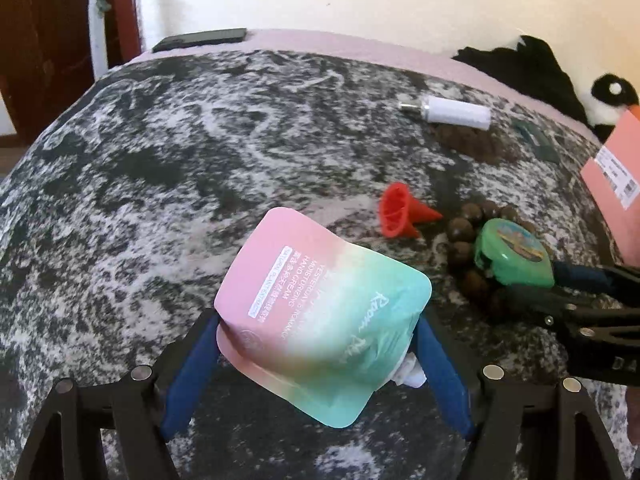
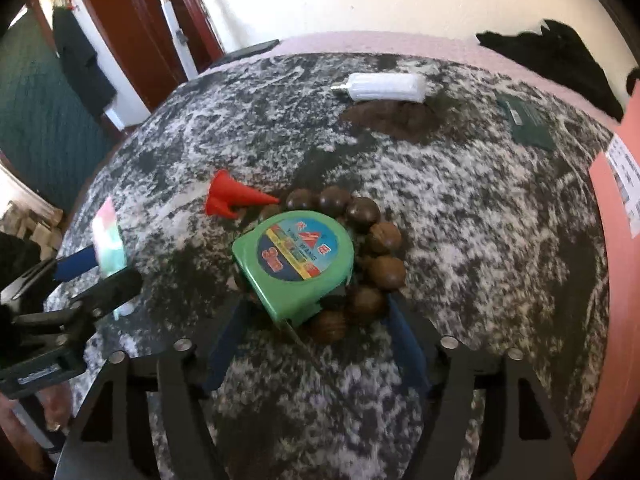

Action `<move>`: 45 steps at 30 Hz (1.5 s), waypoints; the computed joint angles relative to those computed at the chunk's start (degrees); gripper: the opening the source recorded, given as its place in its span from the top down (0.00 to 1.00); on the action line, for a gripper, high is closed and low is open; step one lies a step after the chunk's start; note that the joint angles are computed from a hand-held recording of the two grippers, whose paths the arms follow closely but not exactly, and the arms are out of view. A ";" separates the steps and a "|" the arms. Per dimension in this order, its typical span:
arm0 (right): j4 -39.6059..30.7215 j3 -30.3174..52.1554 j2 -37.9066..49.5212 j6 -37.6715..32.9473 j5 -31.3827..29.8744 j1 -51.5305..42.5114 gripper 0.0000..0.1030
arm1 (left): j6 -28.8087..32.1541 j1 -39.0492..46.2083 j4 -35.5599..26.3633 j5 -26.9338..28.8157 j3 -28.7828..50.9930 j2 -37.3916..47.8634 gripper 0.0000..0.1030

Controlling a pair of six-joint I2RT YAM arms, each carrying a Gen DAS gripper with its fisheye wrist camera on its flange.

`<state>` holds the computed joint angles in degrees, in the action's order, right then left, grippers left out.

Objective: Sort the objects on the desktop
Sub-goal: 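Grasp the pink-green popsicle pouch with the left tool while the right tool grasps the wooden bead bracelet, then carry the pouch and bead bracelet into the pink box and release both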

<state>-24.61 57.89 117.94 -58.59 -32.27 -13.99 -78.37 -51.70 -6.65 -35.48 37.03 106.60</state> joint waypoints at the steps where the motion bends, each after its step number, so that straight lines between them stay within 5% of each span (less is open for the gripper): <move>1: 1.23 -0.49 -0.17 0.18 0.18 0.56 0.25 | -0.04 0.13 0.22 0.10 -0.19 0.07 0.22; 5: 4.00 -0.27 1.05 0.82 0.31 2.72 0.26 | -0.33 0.72 1.52 0.46 -1.08 0.47 0.22; 7: 3.21 0.64 1.37 0.61 -1.25 2.50 0.41 | -0.98 0.77 1.58 0.37 -1.46 0.30 0.22; 9: 1.06 1.37 0.70 0.24 -2.77 1.70 0.81 | -1.78 0.55 1.31 0.00 -1.89 -0.49 0.22; 20: -9.35 -5.02 -12.35 -13.88 -10.13 -4.99 0.81 | -5.95 -4.89 -8.17 -4.03 1.82 -3.80 0.23; 25: -8.94 -7.97 -15.34 -16.18 -5.67 -5.76 0.80 | -8.66 -6.41 -10.65 -4.30 2.01 -4.56 0.23; 26: -7.14 -8.97 -15.74 -14.84 -3.95 -5.68 0.71 | -8.94 -6.51 -10.96 -4.38 1.93 -4.67 0.23; 27: -5.48 -9.86 -16.05 -13.55 -2.45 -5.65 0.50 | -9.19 -6.64 -11.27 -4.51 1.86 -4.82 0.23; 29: -4.13 -9.51 -15.41 -10.81 -4.62 -7.14 0.32 | -9.29 -6.55 -11.18 -4.54 1.52 -5.18 0.23; 38: 5.31 -4.51 -5.07 2.59 2.29 -0.34 0.32 | -6.81 -4.50 -6.70 -3.03 -0.19 -4.00 0.23; 39: 4.01 -2.71 -1.70 1.69 5.14 0.97 0.44 | -7.01 -4.24 -6.22 -2.53 -0.47 -3.71 0.23; 42: 5.63 -5.31 -2.67 -2.36 4.40 -0.06 0.57 | -7.91 -3.98 -5.54 -1.83 -1.20 -3.45 0.23; 43: 5.09 -5.91 -3.40 -3.84 3.57 -0.79 0.73 | -8.36 -4.23 -6.07 -2.00 -1.20 -3.77 0.23; 45: 0.19 -4.85 -4.18 -6.41 1.08 -3.26 0.72 | -9.42 -5.26 -7.92 -2.79 -0.68 -4.61 0.23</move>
<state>-24.41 53.03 113.75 -65.00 -31.19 -17.24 -87.78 -56.96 -14.57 -38.27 36.36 101.99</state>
